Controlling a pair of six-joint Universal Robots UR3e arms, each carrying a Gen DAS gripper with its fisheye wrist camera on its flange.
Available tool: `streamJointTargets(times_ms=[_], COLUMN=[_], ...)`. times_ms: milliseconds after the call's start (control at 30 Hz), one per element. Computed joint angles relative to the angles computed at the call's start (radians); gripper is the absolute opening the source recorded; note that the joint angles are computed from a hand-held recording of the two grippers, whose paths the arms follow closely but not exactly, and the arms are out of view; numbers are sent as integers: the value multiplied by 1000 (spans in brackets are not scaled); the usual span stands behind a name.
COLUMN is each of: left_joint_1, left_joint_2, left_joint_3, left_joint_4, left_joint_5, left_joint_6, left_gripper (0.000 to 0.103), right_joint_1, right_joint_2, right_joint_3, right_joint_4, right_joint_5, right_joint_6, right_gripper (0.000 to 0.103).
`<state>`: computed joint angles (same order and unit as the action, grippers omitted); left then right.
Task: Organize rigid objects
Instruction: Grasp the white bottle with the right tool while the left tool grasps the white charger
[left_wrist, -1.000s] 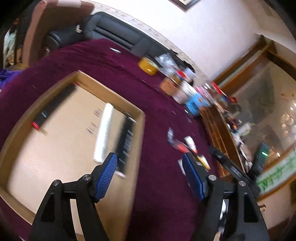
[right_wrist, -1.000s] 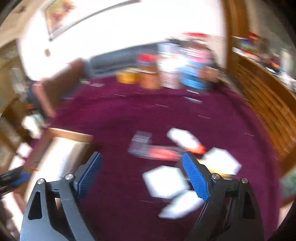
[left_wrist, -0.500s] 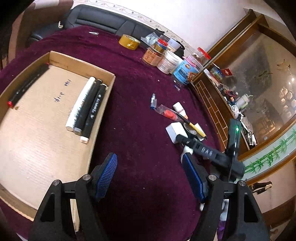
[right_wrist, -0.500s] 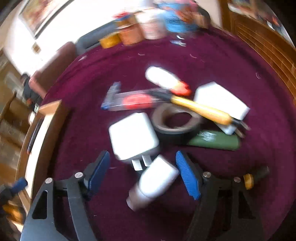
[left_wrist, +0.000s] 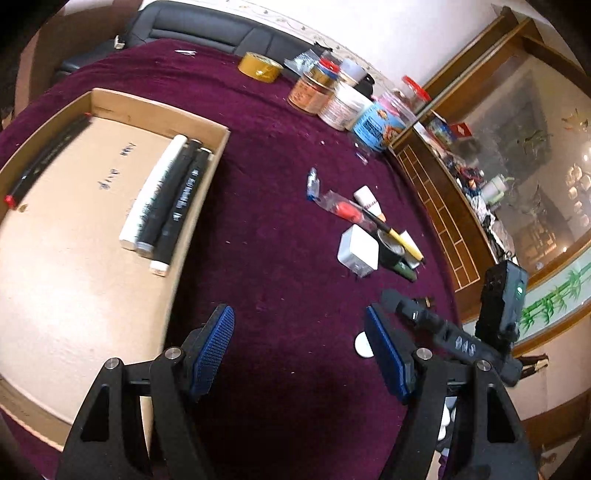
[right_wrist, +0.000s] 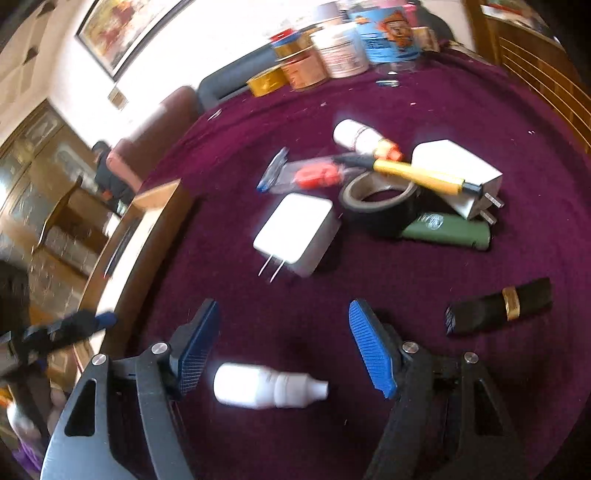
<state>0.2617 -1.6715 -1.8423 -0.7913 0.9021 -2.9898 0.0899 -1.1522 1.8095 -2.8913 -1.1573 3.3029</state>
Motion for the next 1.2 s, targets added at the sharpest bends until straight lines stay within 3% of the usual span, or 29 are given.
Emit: streamJointTargets(times_ms=[300,367,533,733,933,1200], left_joint_1=[-99,-131,-232,-397,-496,-519], left_joint_2=[-79,-103,-210,-474,-675,-730], left_joint_3=[96,135,282,596,879,937], left_joint_4=[14,27,31,-16,-86,-64], left_joint_5=[89,132,236,382,517,554], left_joint_6=[-57,-66,-73,-57,-51,-51], left_gripper=[67,67,67,67,68,68], right_joint_1=[154,189,161,15,-35,-65], right_joint_2=[17,17,-68,-140,-159,-158], right_joint_3=[-70,-76,47,220,266,280], right_joint_4=[102,118,77,-56,-88,-104], right_joint_5=[-222,-317,-350,-159,-68,-6], right_joint_6=[-137,-147,-158,-144,-138,-129], right_gripper=[72,58,58,58,60,61])
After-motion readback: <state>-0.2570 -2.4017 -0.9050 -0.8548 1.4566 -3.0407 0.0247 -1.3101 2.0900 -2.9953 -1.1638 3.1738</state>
